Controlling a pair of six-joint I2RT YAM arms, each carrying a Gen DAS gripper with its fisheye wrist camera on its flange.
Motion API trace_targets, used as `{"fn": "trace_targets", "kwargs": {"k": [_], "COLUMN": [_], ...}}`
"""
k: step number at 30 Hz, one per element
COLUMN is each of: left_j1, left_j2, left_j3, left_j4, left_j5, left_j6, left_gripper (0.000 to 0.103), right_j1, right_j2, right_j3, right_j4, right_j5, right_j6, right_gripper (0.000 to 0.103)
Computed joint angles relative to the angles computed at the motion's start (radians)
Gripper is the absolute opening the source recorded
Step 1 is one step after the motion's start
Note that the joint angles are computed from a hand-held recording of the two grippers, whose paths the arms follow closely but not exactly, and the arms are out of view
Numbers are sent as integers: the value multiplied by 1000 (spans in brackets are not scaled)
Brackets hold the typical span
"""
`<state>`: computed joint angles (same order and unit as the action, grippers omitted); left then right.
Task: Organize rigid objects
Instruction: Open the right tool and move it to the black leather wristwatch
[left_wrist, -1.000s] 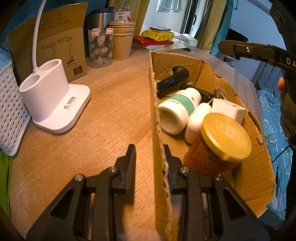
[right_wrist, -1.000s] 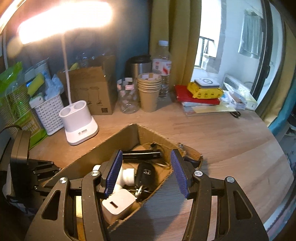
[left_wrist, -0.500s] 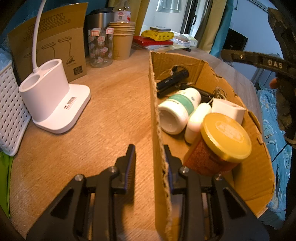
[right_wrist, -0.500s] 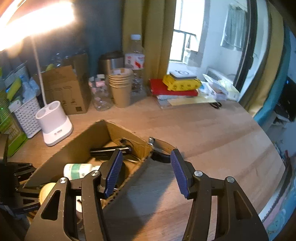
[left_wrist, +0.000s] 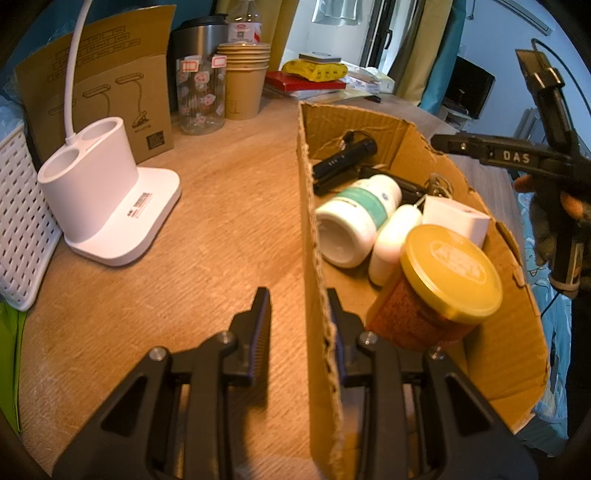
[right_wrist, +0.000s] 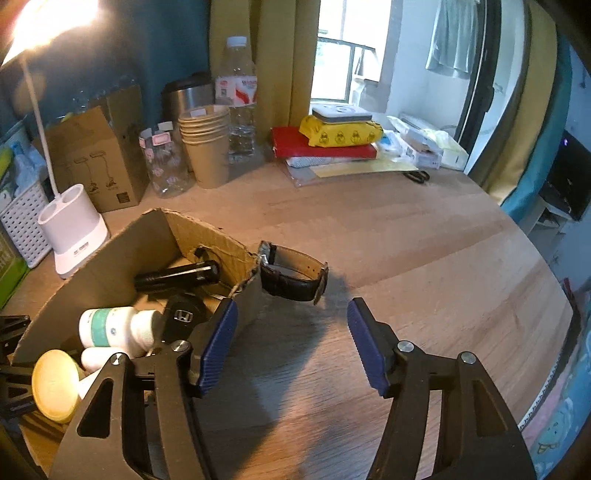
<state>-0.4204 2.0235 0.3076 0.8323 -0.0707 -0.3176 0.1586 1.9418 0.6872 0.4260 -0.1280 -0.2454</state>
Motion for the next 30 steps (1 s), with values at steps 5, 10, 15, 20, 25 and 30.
{"fn": "trace_targets", "kwargs": {"k": [5,10,15,20,25,30], "left_j1": [0,0,4,6,5,5], "left_j2": [0,0,2,2,2,2], "left_j3": [0,0,-1,-1,-1,-1], "left_j4": [0,0,4,5,5,5], "left_j5": [0,0,5,9,10,9], "left_j6": [0,0,2,4,3,3], "left_gripper": [31,31,31,31,31,31], "right_j1": [-26,-42,-56,-79,-94,-94], "right_j2": [45,114,175,245,305,364], "right_j3": [50,133,220,315,422,501], "right_j4": [-20,-68,-124,-179,-280,-351], "right_j5": [-21,-69,-125,-196,-251,-247], "right_j6": [1,-10,-40,-83,-143,-188], "right_gripper": [65,65,65,65,70,74]}}
